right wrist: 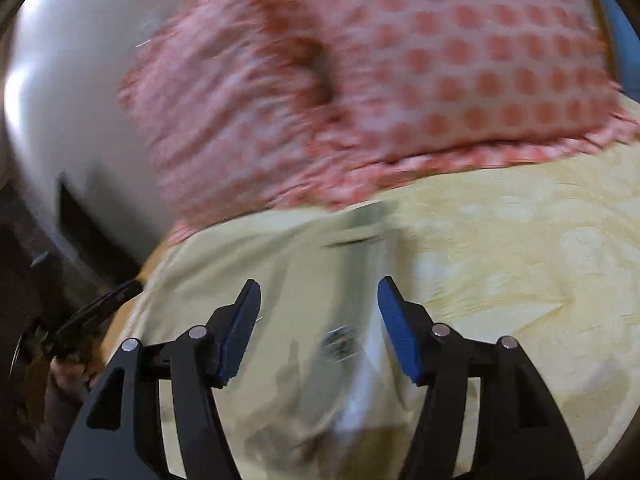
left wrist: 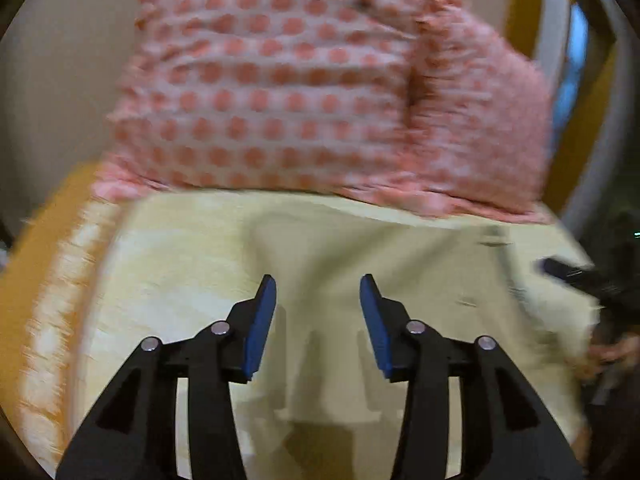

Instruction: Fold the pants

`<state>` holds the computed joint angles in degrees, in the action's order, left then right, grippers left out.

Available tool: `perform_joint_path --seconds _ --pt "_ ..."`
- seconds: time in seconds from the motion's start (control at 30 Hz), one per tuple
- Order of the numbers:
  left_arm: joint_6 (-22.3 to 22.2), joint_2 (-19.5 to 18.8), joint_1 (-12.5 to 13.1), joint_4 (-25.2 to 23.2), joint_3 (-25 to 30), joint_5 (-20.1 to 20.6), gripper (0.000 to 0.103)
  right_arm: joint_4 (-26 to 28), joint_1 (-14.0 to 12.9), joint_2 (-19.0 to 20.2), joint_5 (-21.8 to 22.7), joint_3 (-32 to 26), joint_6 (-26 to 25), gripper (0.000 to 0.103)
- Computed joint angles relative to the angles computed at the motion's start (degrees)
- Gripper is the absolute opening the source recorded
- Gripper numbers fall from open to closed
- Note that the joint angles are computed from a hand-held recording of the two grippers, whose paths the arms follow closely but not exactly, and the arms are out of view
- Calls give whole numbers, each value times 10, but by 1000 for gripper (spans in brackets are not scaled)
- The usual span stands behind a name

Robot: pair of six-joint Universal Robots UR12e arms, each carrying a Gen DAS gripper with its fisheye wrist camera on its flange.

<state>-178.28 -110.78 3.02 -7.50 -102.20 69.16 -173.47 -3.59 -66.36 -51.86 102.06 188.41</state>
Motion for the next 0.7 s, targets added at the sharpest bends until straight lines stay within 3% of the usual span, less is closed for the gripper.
perform_joint_path --seconds 0.07,0.13,0.17,0.23,0.3,0.37,0.4,0.5,0.63,0.7 --pt "15 -2 1 -55 7 -44 50 81 11 3 -4 -16 -32 63" --pt "29 -15 -11 -135 31 -20 49 124 18 12 -24 -30 -36 63" --pt "22 -27 -18 -151 40 7 40 123 18 10 -27 -29 -26 63" --pt "13 -21 -21 -139 33 33 40 138 21 -11 -70 -20 3 64" --pt "3 -5 -19 -125 12 30 53 115 29 -36 -115 4 0 77" --pt "-3 20 -20 -63 -32 51 90 47 34 -68 -122 53 -8 91" --pt "-5 30 -23 -34 -51 69 95 26 35 -75 -123 71 -13 93" --pt "-4 59 -25 29 -111 97 99 -32 58 -100 -177 123 -22 99" --pt "-15 77 -29 46 -155 110 99 -36 98 -99 -265 135 -35 99" --pt "-16 75 -33 52 -160 121 99 -37 108 -82 -286 126 -35 99"
